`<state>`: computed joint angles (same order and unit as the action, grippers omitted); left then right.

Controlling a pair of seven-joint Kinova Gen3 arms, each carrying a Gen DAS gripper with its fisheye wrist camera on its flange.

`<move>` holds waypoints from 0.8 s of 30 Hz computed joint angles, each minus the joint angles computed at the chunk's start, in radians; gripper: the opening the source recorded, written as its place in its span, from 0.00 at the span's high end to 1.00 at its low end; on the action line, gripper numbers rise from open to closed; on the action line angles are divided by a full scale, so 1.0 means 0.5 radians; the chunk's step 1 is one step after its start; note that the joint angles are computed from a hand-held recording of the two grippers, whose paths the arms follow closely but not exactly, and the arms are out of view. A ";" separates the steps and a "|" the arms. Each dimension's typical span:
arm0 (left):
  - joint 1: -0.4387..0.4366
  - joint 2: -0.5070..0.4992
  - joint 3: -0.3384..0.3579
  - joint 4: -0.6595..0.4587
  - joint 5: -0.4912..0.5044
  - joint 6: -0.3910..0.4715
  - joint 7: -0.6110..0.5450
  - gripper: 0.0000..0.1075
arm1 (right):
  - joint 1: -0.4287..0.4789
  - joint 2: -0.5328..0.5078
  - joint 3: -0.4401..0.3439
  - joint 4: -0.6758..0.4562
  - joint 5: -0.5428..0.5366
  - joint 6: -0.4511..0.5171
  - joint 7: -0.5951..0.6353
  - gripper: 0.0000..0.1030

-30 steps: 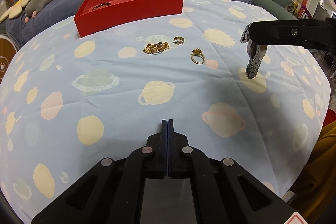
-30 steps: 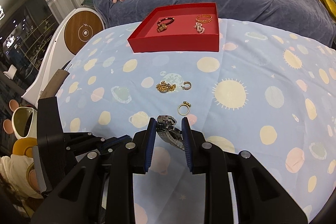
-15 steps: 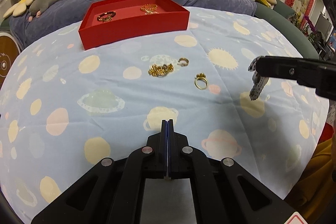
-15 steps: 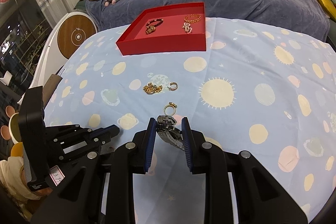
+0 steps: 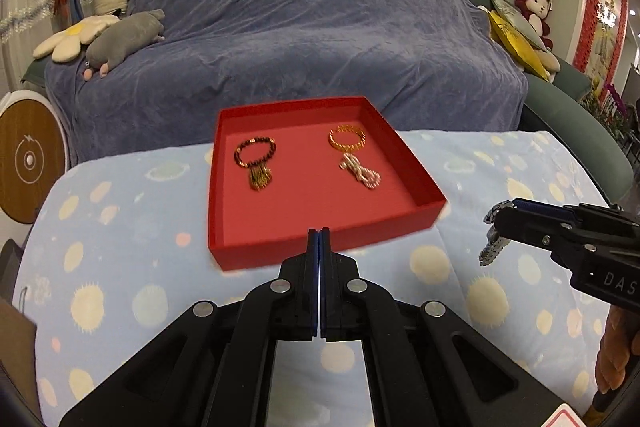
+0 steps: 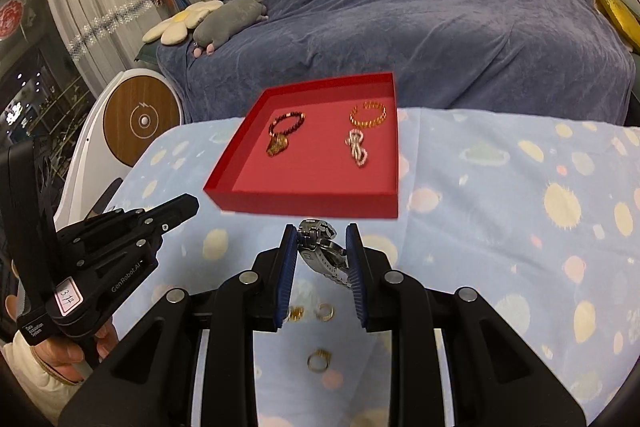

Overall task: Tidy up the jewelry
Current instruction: 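Carry the watch and hoop into the red box and open the right tool, then open the left tool to drop the hoop earring into the red box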

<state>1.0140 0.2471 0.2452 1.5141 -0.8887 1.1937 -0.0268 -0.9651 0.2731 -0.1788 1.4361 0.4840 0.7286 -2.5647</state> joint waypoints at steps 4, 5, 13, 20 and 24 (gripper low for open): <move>-0.222 -0.023 -0.076 0.004 0.083 -0.233 -0.117 1.00 | 0.106 0.206 0.011 -0.277 -0.145 0.004 0.214 0.76; -0.267 -0.016 -0.088 -0.003 0.105 -0.277 -0.155 1.00 | 0.117 0.260 0.022 -0.344 -0.183 0.001 0.257 0.76; -0.467 0.060 -0.190 0.023 0.292 -0.522 -0.318 1.00 | 0.130 0.591 0.126 -0.670 -0.454 0.036 0.475 0.76; -0.516 0.067 -0.243 0.077 0.405 -0.615 -0.358 0.94 | 0.103 0.583 0.201 -0.605 -0.497 -0.046 0.503 0.75; -0.509 0.045 -0.252 0.091 0.401 -0.599 -0.321 0.74 | 0.081 0.520 0.238 -0.533 -0.454 -0.108 0.448 0.73</move>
<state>0.7594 0.2694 0.1194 1.5597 -0.6885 0.8943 -0.1874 -0.9248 0.5329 -0.0597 1.1693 0.2568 0.6745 -2.3410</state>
